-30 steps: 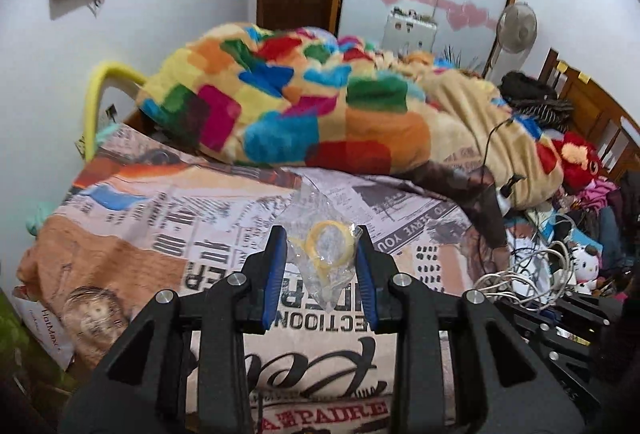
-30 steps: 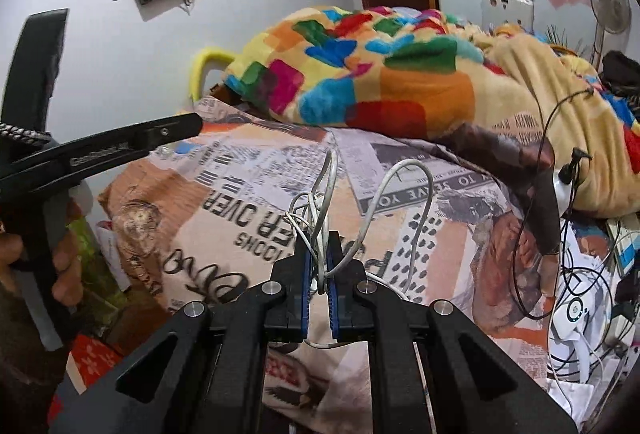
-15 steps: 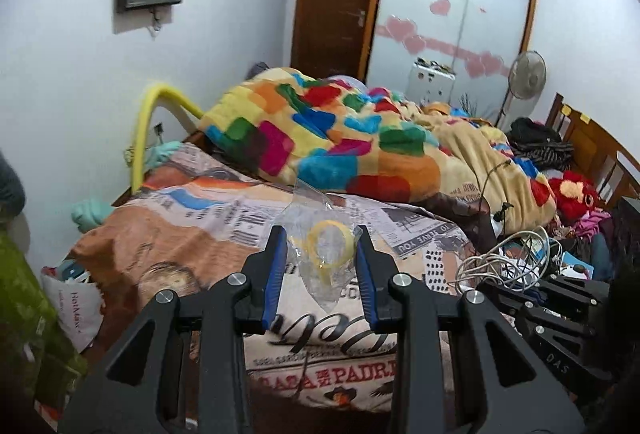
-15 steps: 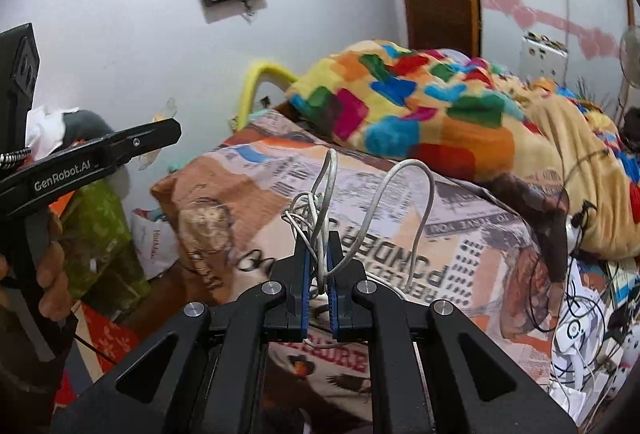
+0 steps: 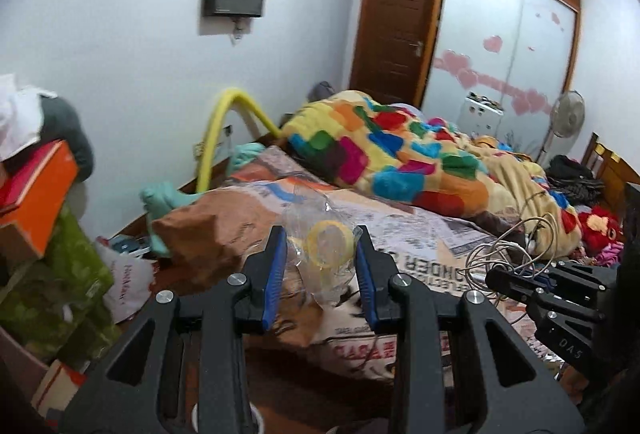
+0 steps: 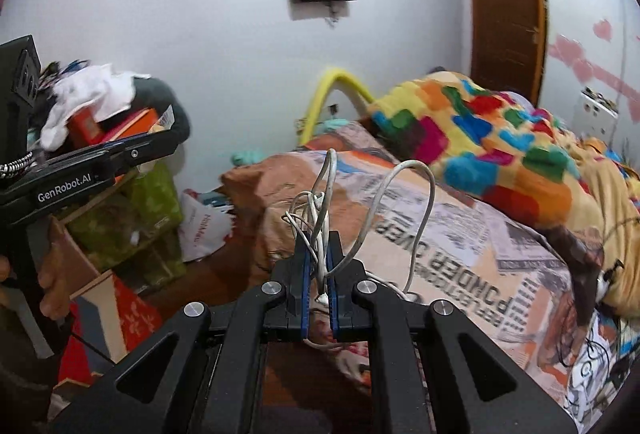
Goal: Collect trash
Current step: 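Carry the cable with the right gripper while the left carries the bag to the cup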
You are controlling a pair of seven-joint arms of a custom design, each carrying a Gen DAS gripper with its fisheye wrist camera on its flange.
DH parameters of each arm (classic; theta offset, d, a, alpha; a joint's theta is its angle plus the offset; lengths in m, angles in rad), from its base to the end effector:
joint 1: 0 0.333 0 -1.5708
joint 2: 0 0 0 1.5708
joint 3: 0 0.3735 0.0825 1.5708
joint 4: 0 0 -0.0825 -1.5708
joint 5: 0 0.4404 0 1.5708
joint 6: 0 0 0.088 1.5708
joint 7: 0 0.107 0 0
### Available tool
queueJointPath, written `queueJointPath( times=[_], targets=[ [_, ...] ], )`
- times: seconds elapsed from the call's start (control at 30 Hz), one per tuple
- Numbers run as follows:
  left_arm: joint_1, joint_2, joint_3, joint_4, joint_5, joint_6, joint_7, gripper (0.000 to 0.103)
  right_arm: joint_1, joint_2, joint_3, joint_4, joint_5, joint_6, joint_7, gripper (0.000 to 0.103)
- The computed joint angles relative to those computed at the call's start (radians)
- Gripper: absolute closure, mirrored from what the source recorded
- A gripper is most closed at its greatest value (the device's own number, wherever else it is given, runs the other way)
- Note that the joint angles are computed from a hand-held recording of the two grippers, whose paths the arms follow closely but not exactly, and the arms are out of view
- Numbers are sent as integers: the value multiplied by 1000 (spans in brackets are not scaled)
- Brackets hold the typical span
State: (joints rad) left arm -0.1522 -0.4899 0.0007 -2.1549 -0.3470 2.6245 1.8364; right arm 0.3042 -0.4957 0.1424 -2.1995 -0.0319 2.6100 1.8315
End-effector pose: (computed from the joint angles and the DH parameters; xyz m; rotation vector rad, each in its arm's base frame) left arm 0.4770 -0.0646 0.7513 -1.5172 1.8619 -1.1230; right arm 0.4274 0.2257 0.7244 -1.7973 1.4377 -0.5758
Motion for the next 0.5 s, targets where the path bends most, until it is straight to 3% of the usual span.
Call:
queueJointPath(
  times=[0.5],
  targets=[
    [139,-170,85,-192,70,-49,-30,70,164,157,35,87,108,-24,-106,96]
  ],
)
